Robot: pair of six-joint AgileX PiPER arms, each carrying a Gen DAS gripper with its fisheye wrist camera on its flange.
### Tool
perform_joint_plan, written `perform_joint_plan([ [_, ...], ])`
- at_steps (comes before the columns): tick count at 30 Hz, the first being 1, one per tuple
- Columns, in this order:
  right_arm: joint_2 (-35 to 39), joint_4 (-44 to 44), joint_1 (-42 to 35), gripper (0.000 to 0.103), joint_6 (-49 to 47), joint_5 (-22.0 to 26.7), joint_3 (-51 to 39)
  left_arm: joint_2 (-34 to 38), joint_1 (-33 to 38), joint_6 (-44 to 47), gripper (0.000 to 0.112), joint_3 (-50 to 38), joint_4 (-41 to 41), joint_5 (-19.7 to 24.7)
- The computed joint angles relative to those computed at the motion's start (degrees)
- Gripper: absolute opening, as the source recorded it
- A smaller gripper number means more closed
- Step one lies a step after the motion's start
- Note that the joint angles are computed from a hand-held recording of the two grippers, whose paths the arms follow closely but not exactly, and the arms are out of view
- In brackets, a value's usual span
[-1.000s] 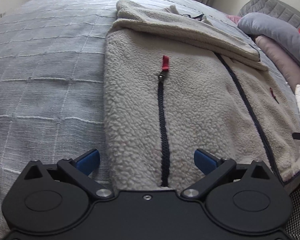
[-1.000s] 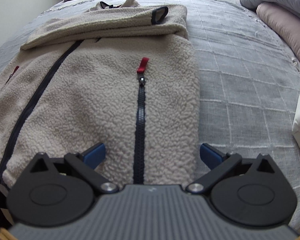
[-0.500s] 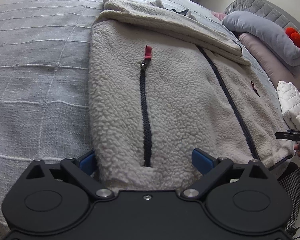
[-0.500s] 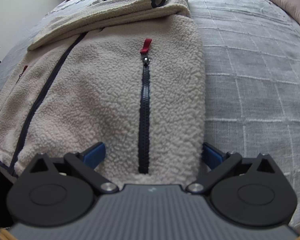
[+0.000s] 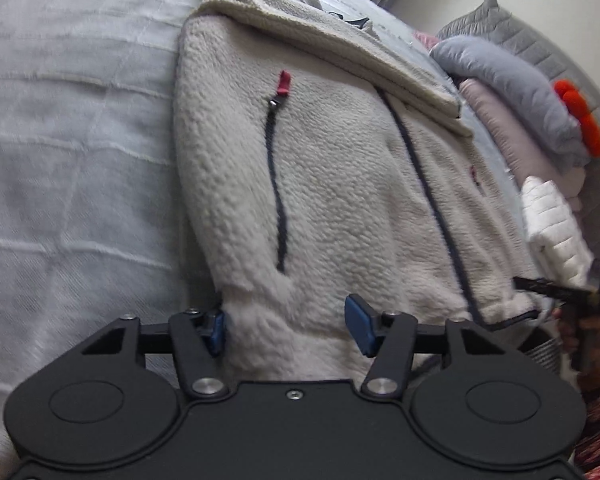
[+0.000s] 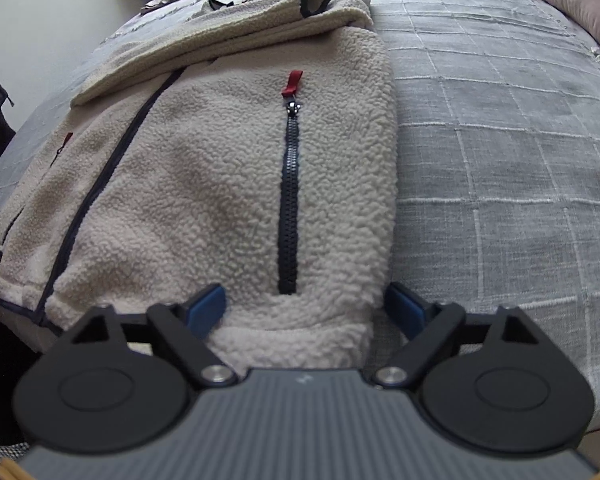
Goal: Fold large clothes
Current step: 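Lift the hem with both grippers and fold it over toward the collar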
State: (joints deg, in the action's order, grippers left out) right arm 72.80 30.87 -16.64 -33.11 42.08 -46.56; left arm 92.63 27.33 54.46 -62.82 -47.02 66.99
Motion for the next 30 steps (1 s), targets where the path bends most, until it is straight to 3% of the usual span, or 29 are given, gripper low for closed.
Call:
perform_joint_plan([
  [2,-0.6,1.28,0.22,0.06,-0.59,-0.17,0.56,-1.18,0.02,0.32,0.039,1.89,-1.09,-0.89],
  [4,-0.75,0.96,0.87,0.037,-0.04,-0.48,0.32,-1.77,0.44,-0.24,0.027,2.87,-2.66,-1.13],
  [7,-1.89,-1.4,2.4,0.023,2.72,-2.17,0.23,-3.76,0.15,-0.97,0.023,3.99,-3.94,-2.47],
  [13,-6.0,-1.37,4.93,0.016,4.31,-5.95,0.34,-8.95,-1.39,-1.4,0.021,2.41,-5.97,-4.43],
  [18,-6.2,-4.87,8.89,0.015,8.46,-10.66,-3.72,-10.82,-4.91,-2.33,0.021,-0.79,-8.22,-9.35],
  [23,-0.84,-12.24,12.7,0.015,14.74,-15.12,-11.95,-9.34,-11.2,-5.91,0.021,-5.66,-7.27,-18.83],
  [30,13.2,-20.07,14.63,0.015,23.57,-15.62,-30.66,2.03,-18.66,-16.97,0.021,-22.05,0.81,-28.16],
])
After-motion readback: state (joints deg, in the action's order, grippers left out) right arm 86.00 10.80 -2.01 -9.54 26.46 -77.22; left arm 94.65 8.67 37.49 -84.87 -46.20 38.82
